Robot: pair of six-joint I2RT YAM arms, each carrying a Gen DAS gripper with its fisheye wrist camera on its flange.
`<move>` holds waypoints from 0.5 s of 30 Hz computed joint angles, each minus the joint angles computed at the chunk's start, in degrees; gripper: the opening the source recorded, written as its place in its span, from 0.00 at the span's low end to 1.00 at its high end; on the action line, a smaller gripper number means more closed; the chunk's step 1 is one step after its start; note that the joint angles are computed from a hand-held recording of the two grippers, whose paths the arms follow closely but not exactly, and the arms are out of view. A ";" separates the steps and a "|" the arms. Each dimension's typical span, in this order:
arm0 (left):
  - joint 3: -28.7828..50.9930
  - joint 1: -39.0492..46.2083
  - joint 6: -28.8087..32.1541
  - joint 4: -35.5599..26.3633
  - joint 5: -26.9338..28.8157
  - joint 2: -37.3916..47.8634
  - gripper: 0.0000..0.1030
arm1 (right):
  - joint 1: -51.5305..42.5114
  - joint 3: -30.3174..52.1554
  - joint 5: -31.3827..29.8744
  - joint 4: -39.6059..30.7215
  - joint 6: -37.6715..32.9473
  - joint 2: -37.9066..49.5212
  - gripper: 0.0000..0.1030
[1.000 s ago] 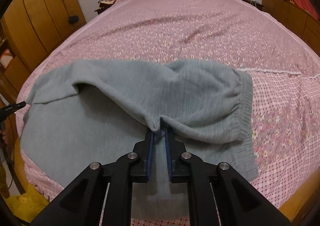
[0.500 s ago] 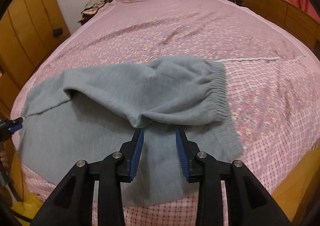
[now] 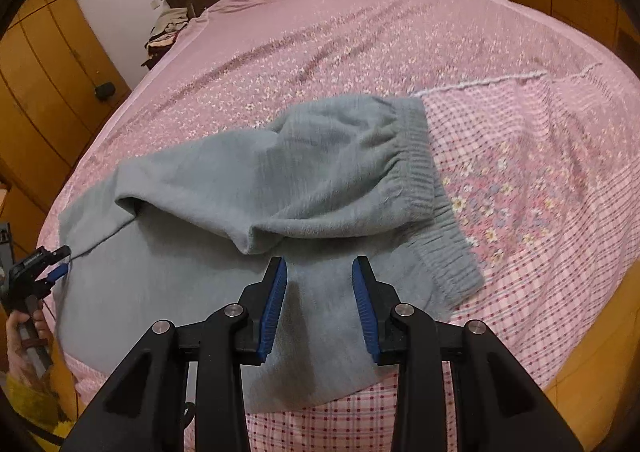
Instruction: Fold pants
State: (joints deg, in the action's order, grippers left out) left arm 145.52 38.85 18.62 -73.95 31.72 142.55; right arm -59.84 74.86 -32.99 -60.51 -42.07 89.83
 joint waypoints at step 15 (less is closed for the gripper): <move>9.63 -0.59 -4.88 -0.46 -0.57 6.82 0.54 | -5.48 7.09 -3.93 -5.62 5.77 5.78 0.34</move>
State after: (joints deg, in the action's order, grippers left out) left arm 155.15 38.26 13.74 -74.41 31.14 149.37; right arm -65.32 81.95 -36.92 -66.13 -36.30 95.61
